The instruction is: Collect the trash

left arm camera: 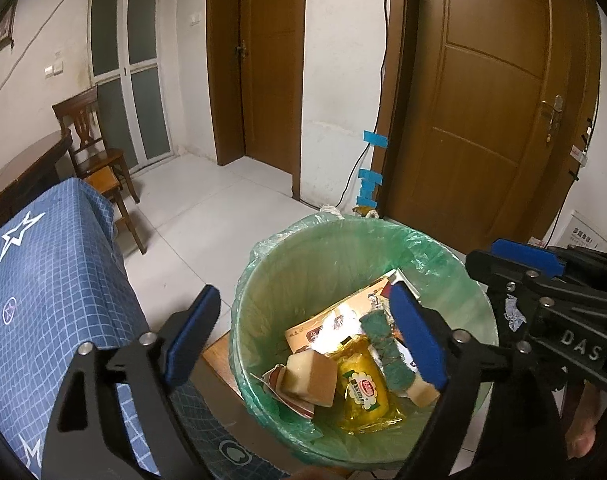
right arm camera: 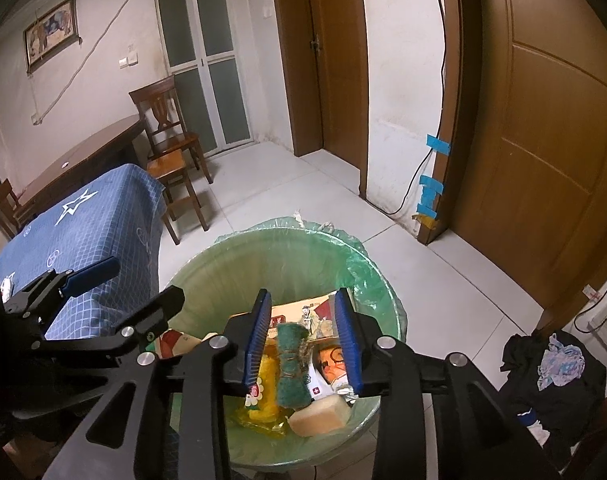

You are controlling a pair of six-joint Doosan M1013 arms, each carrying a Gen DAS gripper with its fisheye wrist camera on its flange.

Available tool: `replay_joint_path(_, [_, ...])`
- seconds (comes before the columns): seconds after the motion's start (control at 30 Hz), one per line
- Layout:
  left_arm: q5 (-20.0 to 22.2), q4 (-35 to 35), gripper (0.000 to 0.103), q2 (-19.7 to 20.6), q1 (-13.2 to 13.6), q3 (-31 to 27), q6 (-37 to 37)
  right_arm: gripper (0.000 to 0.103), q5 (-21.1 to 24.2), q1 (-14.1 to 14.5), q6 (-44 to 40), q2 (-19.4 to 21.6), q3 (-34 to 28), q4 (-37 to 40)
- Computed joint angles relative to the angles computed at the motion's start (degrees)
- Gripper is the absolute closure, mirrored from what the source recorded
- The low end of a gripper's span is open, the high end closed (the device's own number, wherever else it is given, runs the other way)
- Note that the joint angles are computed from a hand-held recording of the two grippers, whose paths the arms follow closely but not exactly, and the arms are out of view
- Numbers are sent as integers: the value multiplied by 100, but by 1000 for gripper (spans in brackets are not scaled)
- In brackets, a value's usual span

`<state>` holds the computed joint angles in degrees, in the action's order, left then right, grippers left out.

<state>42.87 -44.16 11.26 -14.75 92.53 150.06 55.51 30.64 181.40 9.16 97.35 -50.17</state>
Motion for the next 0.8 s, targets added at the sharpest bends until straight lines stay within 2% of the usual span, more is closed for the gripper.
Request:
replay_joint_path(0.2, [-60, 167, 13, 54, -13, -41, -216, 51, -1, -2, 113, -45, 52, -22])
replay_joint_path(0.57, [-115, 120, 7, -1, 60, -24, -158, 43, 58, 68, 202, -120, 78, -142])
replay_joint_path(0.8, [-98, 106, 7, -73, 124, 21, -140, 38, 232, 238, 331, -189, 36, -326])
